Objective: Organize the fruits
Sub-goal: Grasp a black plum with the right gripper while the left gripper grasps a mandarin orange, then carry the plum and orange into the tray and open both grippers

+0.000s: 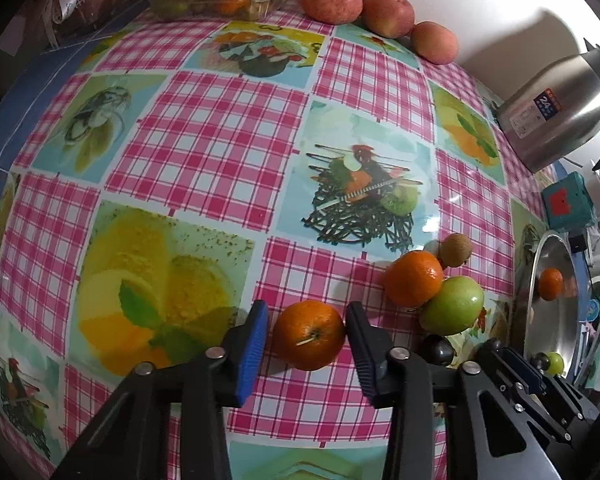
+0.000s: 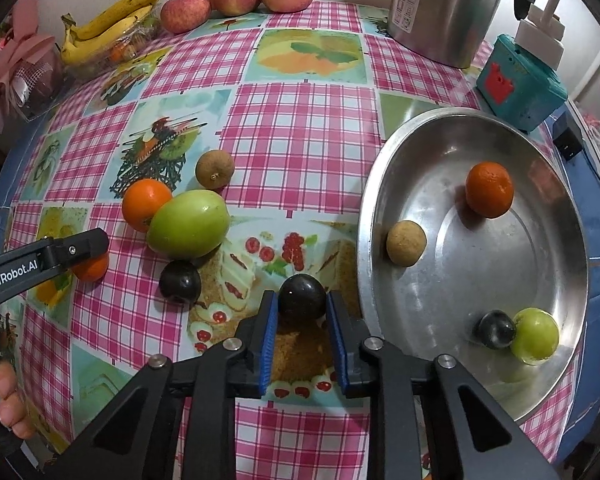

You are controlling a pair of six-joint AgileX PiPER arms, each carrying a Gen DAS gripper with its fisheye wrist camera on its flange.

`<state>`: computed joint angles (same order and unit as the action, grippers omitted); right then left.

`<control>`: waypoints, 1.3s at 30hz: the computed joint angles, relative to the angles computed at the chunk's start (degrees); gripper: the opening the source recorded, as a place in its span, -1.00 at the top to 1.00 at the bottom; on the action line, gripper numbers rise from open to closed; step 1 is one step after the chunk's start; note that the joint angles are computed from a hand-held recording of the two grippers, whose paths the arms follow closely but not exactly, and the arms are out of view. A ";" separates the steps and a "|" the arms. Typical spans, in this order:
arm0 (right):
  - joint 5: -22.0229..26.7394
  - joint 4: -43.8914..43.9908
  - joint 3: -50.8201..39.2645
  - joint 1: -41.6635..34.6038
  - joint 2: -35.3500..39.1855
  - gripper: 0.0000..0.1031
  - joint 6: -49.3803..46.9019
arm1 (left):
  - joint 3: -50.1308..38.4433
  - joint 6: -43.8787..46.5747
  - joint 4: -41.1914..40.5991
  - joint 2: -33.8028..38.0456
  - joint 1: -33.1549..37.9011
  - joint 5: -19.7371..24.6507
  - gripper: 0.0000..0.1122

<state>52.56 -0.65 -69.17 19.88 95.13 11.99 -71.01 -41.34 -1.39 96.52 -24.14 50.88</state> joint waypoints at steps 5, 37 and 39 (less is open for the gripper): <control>0.27 -0.34 0.00 0.17 -0.14 0.52 0.46 | -0.23 0.22 0.07 0.08 0.17 0.17 0.31; -0.78 11.48 0.56 -4.65 -6.84 0.53 -5.56 | -0.27 -3.77 4.79 -5.78 -0.29 -0.51 0.32; -0.85 11.89 0.75 -5.01 -6.99 0.53 -5.87 | -0.64 -3.98 5.21 -5.81 -0.59 -0.32 0.32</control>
